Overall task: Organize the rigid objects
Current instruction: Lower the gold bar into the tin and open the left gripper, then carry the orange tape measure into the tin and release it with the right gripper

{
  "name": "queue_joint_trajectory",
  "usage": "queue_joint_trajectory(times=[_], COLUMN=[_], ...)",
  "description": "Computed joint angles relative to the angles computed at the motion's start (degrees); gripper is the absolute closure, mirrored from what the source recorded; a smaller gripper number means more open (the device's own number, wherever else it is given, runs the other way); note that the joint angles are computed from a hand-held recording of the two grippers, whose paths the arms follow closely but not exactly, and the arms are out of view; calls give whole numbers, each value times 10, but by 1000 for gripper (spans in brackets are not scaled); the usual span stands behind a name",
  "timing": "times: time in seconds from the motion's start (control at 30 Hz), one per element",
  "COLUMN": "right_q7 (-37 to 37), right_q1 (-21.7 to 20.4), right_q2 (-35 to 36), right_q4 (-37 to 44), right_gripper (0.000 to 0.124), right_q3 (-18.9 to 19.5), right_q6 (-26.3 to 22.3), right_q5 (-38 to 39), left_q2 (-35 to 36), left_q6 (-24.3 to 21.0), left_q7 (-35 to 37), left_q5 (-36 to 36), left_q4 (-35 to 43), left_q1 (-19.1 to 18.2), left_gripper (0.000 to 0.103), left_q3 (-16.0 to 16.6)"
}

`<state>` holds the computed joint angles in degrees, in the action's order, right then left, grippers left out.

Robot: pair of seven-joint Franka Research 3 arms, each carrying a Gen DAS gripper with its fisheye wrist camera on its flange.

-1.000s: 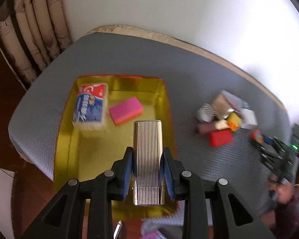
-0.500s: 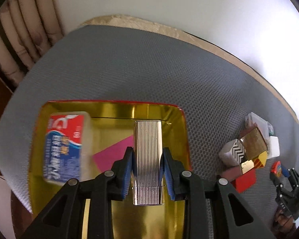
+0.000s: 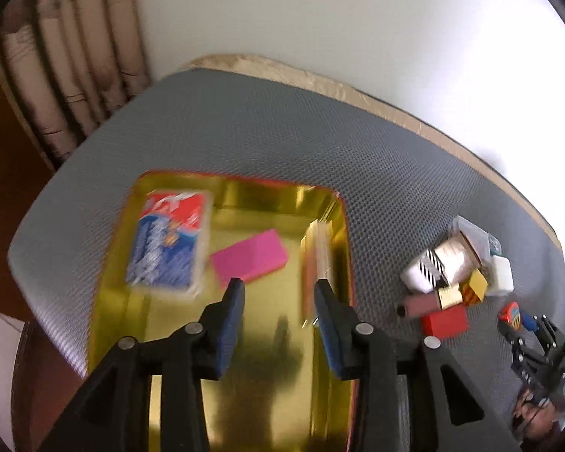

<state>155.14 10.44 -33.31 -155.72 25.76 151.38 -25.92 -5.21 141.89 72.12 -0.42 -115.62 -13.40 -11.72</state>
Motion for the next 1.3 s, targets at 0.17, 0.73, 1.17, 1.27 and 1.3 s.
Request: queue_joint_trajectory(times=[0.17, 0.73, 1.17, 1.27, 1.3], right_q7=[18, -22, -209, -225, -230], right_q1=[10, 51, 160, 177, 182], right_q2=[-3, 254, 539, 546, 551], right_q4=[8, 345, 635, 643, 647], right_gripper=[81, 81, 81, 81, 81], right_q3=[6, 37, -29, -50, -58], right_q6=[-23, -20, -133, -139, -142], right_q5=[9, -102, -77, -65, -61], left_q2=[-122, -227, -217, -210, -208], left_q6=[41, 49, 59, 52, 50], left_q7=[-73, -150, -84, -70, -65], left_q5=[57, 122, 85, 67, 58], left_q4=[-127, -253, -246, -241, -240], left_q1=[18, 54, 31, 27, 25], left_gripper=[62, 62, 62, 62, 62], left_q3=[-1, 40, 52, 57, 60])
